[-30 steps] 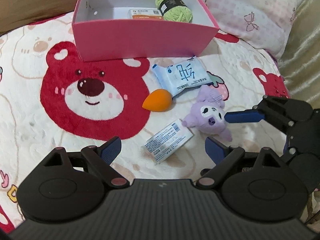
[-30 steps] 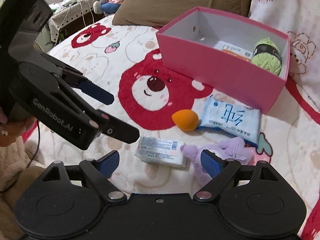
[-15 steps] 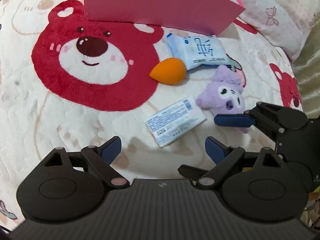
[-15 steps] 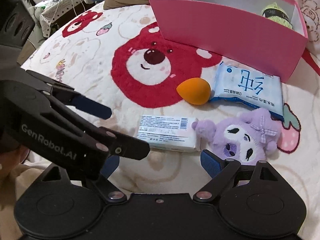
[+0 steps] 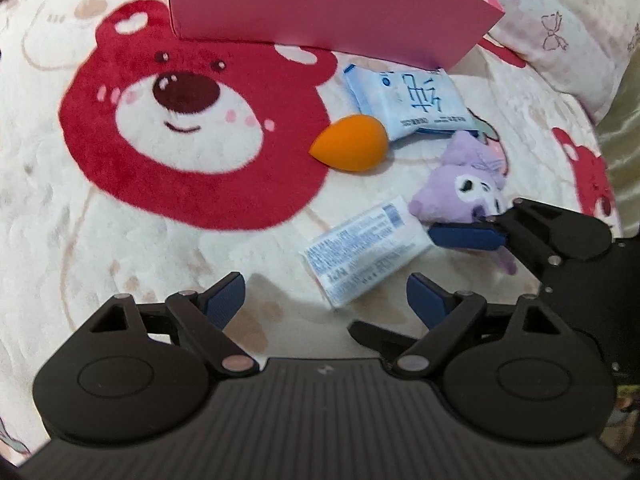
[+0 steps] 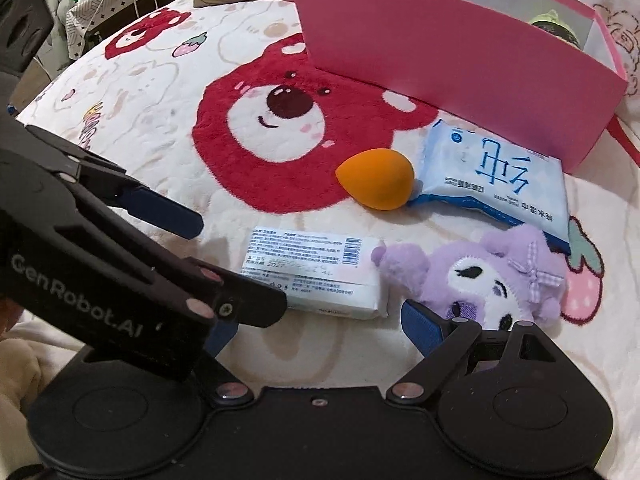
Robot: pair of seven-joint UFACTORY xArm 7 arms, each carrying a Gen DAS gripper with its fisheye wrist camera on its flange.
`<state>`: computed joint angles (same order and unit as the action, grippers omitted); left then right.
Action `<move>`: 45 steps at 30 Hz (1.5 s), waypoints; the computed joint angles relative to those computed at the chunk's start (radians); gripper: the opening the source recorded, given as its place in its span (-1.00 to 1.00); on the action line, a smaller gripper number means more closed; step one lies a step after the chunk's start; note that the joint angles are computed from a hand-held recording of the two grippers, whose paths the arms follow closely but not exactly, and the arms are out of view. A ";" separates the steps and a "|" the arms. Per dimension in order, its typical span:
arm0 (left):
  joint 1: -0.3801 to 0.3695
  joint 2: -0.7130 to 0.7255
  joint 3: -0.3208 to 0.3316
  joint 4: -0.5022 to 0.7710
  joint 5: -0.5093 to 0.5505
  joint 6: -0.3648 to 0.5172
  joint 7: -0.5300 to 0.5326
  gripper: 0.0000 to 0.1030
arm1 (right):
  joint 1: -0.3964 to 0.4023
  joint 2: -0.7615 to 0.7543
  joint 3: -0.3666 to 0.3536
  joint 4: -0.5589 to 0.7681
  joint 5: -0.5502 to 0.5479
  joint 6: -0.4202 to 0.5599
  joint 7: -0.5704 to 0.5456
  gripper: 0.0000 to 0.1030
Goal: Organize objects
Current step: 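Move the left gripper down to the white printed carton, then close the left gripper on the white printed carton, then lift the white carton with the left gripper and carry it over the pink box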
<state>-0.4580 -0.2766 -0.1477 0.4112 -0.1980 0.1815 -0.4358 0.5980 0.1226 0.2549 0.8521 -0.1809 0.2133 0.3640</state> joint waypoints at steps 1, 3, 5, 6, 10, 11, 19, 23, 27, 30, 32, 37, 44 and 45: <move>0.039 0.006 -0.036 0.002 0.046 -0.005 -0.035 0.64 | 0.000 0.005 0.001 0.003 -0.001 0.002 -0.005 0.76; 0.021 0.024 -0.013 0.007 0.035 -0.014 -0.022 0.50 | -0.008 0.013 0.010 0.003 0.023 -0.009 -0.033 0.73; -0.059 0.043 0.063 0.009 -0.066 -0.035 0.068 0.40 | -0.007 0.019 0.008 0.007 0.032 -0.013 -0.037 0.69; -0.067 0.050 0.070 0.010 -0.089 -0.041 0.085 0.33 | -0.009 0.021 0.010 0.009 0.039 -0.015 -0.045 0.67; -0.168 0.070 0.150 0.017 -0.279 -0.072 0.240 0.04 | 0.009 0.035 -0.011 0.025 0.007 -0.004 -0.022 0.56; -0.193 0.072 0.169 0.020 -0.335 -0.075 0.286 -0.01 | 0.014 0.038 -0.016 0.029 -0.005 0.000 -0.010 0.56; -0.111 0.093 0.078 0.037 -0.348 -0.060 0.254 -0.04 | 0.050 0.054 -0.048 0.060 -0.126 0.056 0.095 0.55; -0.195 0.089 0.147 0.048 -0.562 -0.054 0.435 -0.30 | 0.072 0.061 -0.061 0.082 -0.197 0.092 0.173 0.55; -0.177 0.076 0.121 0.038 -0.635 -0.067 0.471 -0.30 | 0.077 0.056 -0.054 0.095 -0.237 0.124 0.219 0.43; -0.149 0.044 0.105 0.020 -0.629 -0.063 0.459 -0.30 | 0.052 0.048 -0.030 0.091 -0.186 0.117 0.185 0.29; -0.123 0.025 0.093 0.010 -0.587 -0.059 0.427 -0.30 | 0.053 0.046 -0.031 0.087 -0.188 0.101 0.197 0.23; -0.105 -0.010 0.107 -0.008 -0.518 -0.037 0.364 -0.25 | 0.063 0.049 -0.038 0.091 -0.211 0.052 0.235 0.21; -0.077 -0.059 0.106 -0.019 -0.409 0.012 0.287 -0.24 | 0.060 0.045 -0.028 0.097 -0.190 0.032 0.215 0.23; -0.076 -0.065 0.106 -0.019 -0.399 0.021 0.279 -0.23 | 0.054 0.044 -0.018 0.099 -0.168 0.038 0.195 0.26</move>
